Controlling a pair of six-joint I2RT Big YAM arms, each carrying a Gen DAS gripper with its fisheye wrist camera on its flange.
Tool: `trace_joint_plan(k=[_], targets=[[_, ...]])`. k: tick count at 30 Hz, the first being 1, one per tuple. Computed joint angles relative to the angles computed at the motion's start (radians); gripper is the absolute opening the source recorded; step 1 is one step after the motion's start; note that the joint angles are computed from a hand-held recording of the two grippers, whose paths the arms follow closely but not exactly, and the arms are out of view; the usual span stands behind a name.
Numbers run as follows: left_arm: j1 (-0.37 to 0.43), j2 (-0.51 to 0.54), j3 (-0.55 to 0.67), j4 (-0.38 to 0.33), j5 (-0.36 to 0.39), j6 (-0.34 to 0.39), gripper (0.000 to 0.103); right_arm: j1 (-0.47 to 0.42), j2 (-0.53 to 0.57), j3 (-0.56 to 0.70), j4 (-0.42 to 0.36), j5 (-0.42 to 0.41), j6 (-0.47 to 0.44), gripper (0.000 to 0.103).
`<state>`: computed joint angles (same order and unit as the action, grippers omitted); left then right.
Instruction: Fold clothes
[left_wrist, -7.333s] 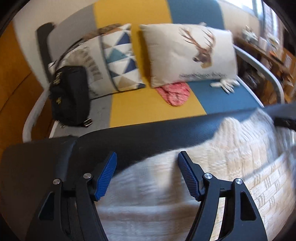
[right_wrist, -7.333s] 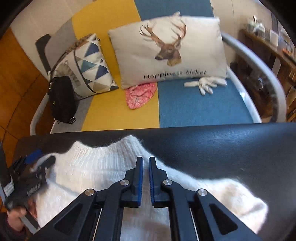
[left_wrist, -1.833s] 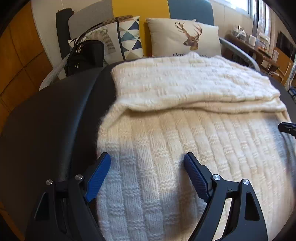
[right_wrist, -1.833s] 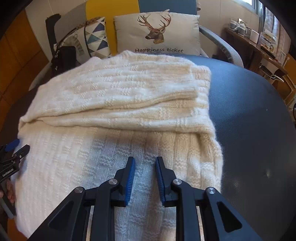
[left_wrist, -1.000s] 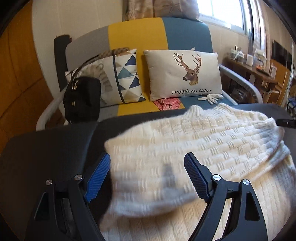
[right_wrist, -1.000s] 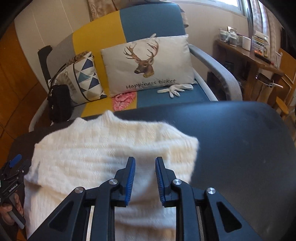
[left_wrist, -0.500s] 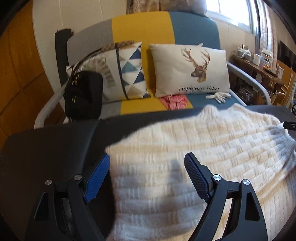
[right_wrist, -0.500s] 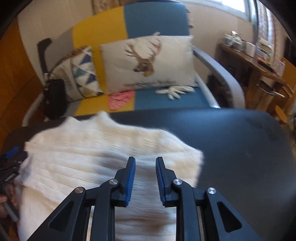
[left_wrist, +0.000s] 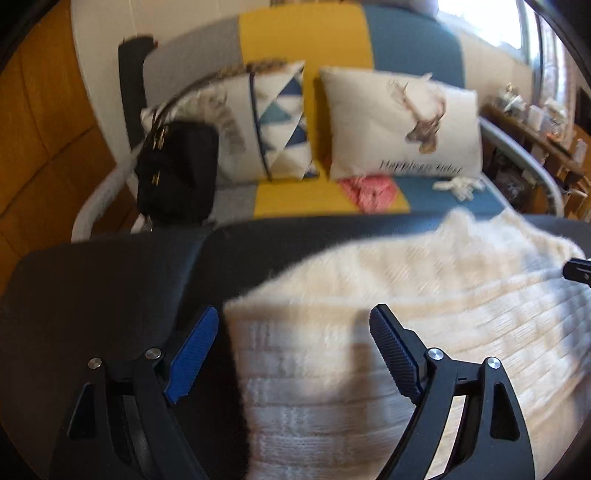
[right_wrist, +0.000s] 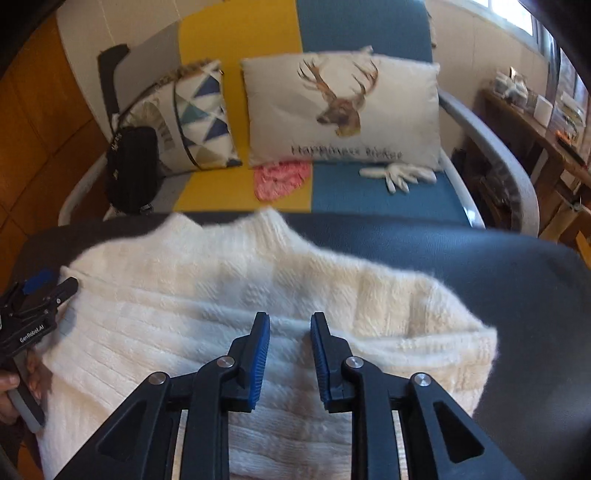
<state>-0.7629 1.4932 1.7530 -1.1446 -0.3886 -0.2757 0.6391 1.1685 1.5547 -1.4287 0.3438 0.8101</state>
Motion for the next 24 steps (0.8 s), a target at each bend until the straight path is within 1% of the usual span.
trace_joint_plan(k=[1,4,6,8,9,10,12,14,17,19,22,23,24], targets=[[-0.005,0.004,0.012,0.012,-0.002,0.009,0.087,-0.003,0.011,0.015,0.023,-0.014,-0.022,0.021],[-0.013,0.053,0.081,0.000,0.021,0.021,0.087,-0.019,0.069,0.063,0.084,-0.070,-0.079,0.022],[-0.020,0.102,0.138,-0.016,0.049,0.037,0.087,-0.033,0.127,0.100,0.087,-0.113,-0.111,0.022],[-0.026,0.140,0.178,-0.026,0.071,0.056,0.087,-0.048,0.183,0.121,0.063,-0.145,-0.123,0.022],[-0.030,0.160,0.198,-0.037,0.084,0.065,0.087,-0.054,0.200,0.123,0.062,-0.147,-0.127,0.021],[-0.034,0.181,0.219,-0.052,0.097,0.073,0.087,-0.056,0.201,0.116,0.079,-0.132,-0.128,0.021],[-0.047,0.227,0.262,-0.076,0.084,0.095,0.087,-0.063,0.201,0.102,0.112,-0.114,-0.124,0.021],[-0.050,0.298,0.348,-0.170,0.077,0.103,0.087,-0.073,0.195,0.090,0.130,-0.129,-0.104,0.021],[-0.043,0.315,0.370,-0.190,0.096,0.082,0.089,-0.074,0.175,0.079,0.117,-0.122,-0.112,0.021],[-0.034,0.298,0.348,-0.173,0.106,0.073,0.089,-0.071,0.140,0.053,0.092,-0.078,-0.086,0.020],[-0.027,0.237,0.272,-0.090,0.103,0.058,0.088,-0.084,0.040,-0.044,0.099,-0.044,-0.031,0.020],[-0.025,0.222,0.255,-0.067,0.106,0.059,0.088,-0.097,0.031,-0.056,0.071,-0.036,-0.015,0.020],[-0.024,0.233,0.267,-0.085,0.085,0.067,0.088,-0.110,0.023,-0.068,0.043,-0.030,0.002,0.020]])
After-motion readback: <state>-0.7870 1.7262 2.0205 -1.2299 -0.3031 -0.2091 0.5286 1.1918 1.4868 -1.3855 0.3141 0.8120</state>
